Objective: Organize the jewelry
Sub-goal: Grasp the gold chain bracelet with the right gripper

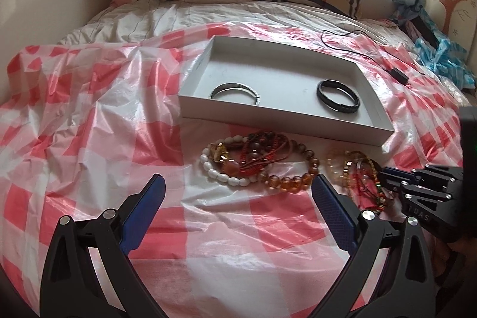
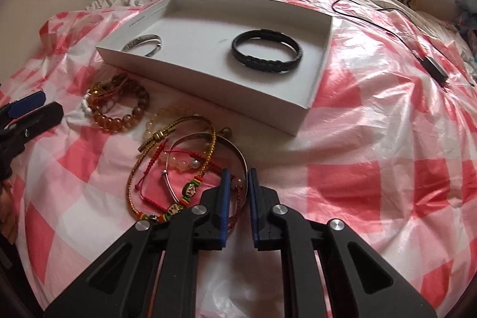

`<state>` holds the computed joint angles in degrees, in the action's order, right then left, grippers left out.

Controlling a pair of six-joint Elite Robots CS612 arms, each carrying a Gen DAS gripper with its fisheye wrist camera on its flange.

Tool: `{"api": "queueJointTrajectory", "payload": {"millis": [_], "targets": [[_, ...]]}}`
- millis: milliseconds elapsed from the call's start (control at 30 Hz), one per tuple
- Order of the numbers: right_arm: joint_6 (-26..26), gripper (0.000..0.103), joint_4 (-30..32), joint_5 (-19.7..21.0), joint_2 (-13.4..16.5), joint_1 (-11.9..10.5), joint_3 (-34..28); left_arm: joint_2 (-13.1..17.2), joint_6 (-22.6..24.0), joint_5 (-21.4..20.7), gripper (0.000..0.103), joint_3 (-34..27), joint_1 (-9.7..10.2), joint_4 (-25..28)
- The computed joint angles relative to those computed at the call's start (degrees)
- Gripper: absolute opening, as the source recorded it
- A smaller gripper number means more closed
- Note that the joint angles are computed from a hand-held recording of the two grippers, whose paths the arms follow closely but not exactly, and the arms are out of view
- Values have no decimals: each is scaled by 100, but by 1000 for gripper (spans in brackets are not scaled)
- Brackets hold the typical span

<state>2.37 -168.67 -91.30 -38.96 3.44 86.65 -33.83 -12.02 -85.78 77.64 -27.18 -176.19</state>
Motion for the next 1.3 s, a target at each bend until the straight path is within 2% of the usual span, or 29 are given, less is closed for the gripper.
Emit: {"api": "queueJointTrajectory", "payload": {"millis": [200, 367, 433, 467, 500, 567, 633, 733, 800, 900, 1000, 1200, 1300], "targets": [[460, 12, -117, -73, -159, -77, 250, 27, -309, -74, 94, -54, 99, 50], [655, 12, -148, 217, -186, -160, 295, 56, -79, -2, 94, -113, 54, 122], [785, 18, -417, 259, -189, -182, 352, 59, -25, 16, 94, -121, 39, 165], [795, 25, -642, 301, -193, -193, 393, 60, -20, 23, 94, -125, 36, 178], [807, 28, -842, 362, -197, -205, 436, 60, -19, 29, 94, -128, 35, 192], [780, 28, -1008, 703, -201, -241, 470, 58, -16, 34, 94, -126, 32, 215], [597, 28, -750, 896, -178, -221, 396, 54, 37, 3, 94, -115, 25, 207], [403, 22, -375, 796, -121, -147, 229, 39, 234, -30, 94, -69, -11, 98], [519, 17, -96, 712, -57, -132, 85, 32, 369, 8, 94, -50, -43, 80], [676, 9, -69, 877, -20, -183, 59, 31, 475, -1, 94, -51, -65, 108], [697, 8, -297, 907, -60, -202, 177, 27, 494, -52, 94, -42, -64, 86], [1012, 8, -997, 1307, -219, -314, 527, 20, 629, -209, 94, -3, -70, -70], [1247, 8, -1378, 1423, -282, -366, 693, 15, 730, -432, 94, 34, -66, -258]]}}
